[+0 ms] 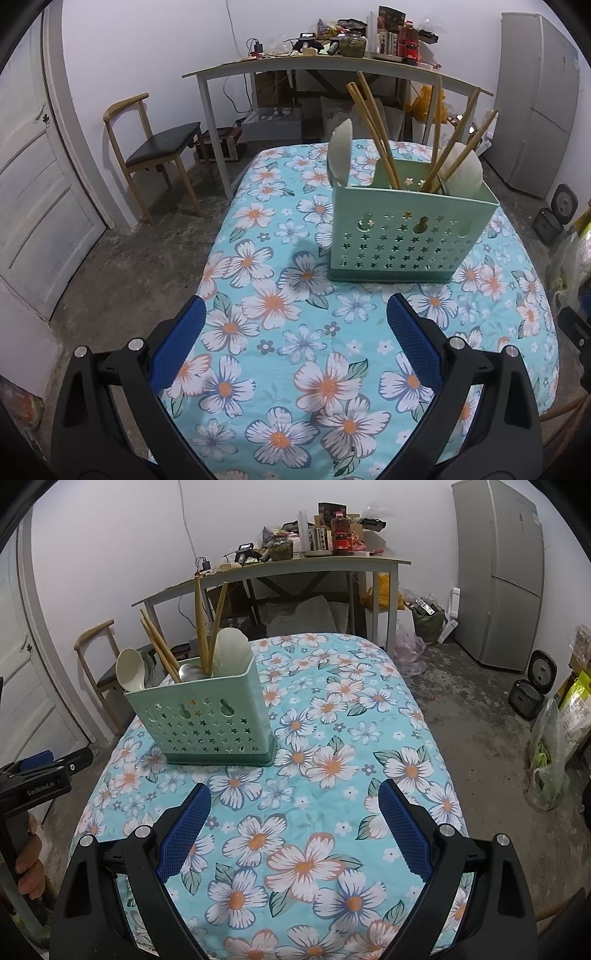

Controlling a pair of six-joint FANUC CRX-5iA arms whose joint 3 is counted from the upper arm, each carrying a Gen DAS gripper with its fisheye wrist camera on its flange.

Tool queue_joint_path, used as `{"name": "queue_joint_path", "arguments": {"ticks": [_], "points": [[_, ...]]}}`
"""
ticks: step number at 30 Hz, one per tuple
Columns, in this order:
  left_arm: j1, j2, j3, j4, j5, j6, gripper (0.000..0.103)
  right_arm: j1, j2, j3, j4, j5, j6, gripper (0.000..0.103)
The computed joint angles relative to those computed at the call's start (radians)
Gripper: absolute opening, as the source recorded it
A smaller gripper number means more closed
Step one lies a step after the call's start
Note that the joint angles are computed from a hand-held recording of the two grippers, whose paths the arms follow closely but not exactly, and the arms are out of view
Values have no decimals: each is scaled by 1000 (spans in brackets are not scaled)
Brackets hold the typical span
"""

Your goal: Organize utensils

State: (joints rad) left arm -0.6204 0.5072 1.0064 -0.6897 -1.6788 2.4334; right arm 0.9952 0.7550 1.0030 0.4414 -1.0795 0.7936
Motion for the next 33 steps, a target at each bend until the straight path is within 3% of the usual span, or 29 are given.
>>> {"name": "queue_joint_path", "arguments": {"ticks": [9,21,33], "points": [[-8,-12,-7,-32,-21,21,95,-5,-11,-23,21,16,-19,89],[-18,-5,7,-46,-26,18,95,-13,-83,-165,109,61,-125,89],[-19,9,29,-45,-41,16,95,-15,-96,-190,127,64,-139,89]]}}
